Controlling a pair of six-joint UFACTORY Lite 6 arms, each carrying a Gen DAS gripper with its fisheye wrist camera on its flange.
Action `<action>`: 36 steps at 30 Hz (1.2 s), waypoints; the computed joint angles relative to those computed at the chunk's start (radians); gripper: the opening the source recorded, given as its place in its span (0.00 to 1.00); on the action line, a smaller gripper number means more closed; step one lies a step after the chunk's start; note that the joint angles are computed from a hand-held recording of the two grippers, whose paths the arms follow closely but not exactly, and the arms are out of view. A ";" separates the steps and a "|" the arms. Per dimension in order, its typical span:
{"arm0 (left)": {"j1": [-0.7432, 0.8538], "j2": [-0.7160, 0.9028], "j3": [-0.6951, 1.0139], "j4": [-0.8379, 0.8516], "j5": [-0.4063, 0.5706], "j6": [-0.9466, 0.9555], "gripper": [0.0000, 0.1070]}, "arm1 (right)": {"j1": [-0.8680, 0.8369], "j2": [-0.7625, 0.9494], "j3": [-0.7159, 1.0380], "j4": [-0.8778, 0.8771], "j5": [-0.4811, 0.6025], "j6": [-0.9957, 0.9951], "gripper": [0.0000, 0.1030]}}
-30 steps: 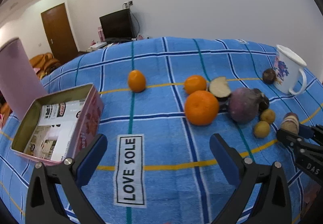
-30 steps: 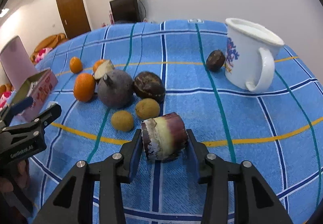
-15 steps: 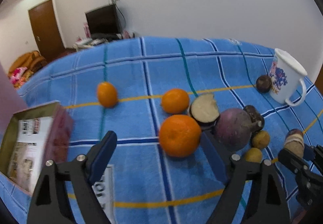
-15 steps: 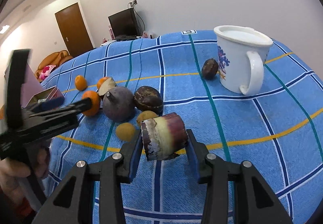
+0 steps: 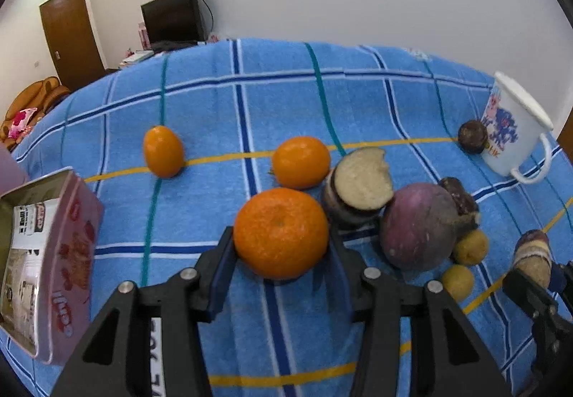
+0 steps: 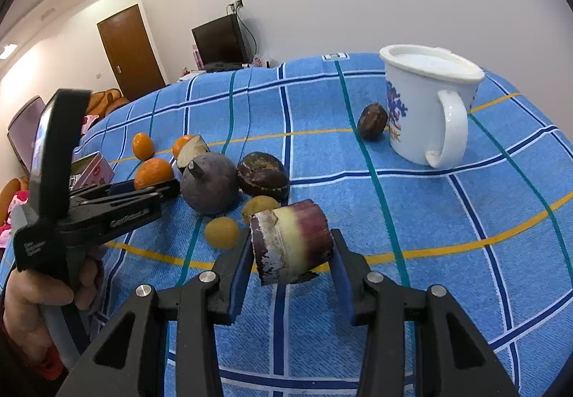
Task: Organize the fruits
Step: 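Carry the root toward the tin with the right tool while the left tool grasps an orange, then lower the root into the tin and open the right tool while the left tool drops the orange in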
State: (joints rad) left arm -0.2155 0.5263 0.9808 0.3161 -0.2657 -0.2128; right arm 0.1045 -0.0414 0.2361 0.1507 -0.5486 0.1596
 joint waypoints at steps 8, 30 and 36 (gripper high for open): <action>0.091 -0.219 -0.241 0.002 -0.132 0.080 0.46 | 0.129 -0.079 -0.034 0.280 -0.044 -0.160 0.42; 0.781 0.007 0.093 0.555 -0.305 -0.153 0.46 | 0.759 0.594 0.947 1.034 -0.053 -0.725 0.42; 0.838 0.174 0.284 0.553 -0.276 -0.198 0.46 | 0.783 0.851 1.323 1.226 -0.022 -0.999 0.42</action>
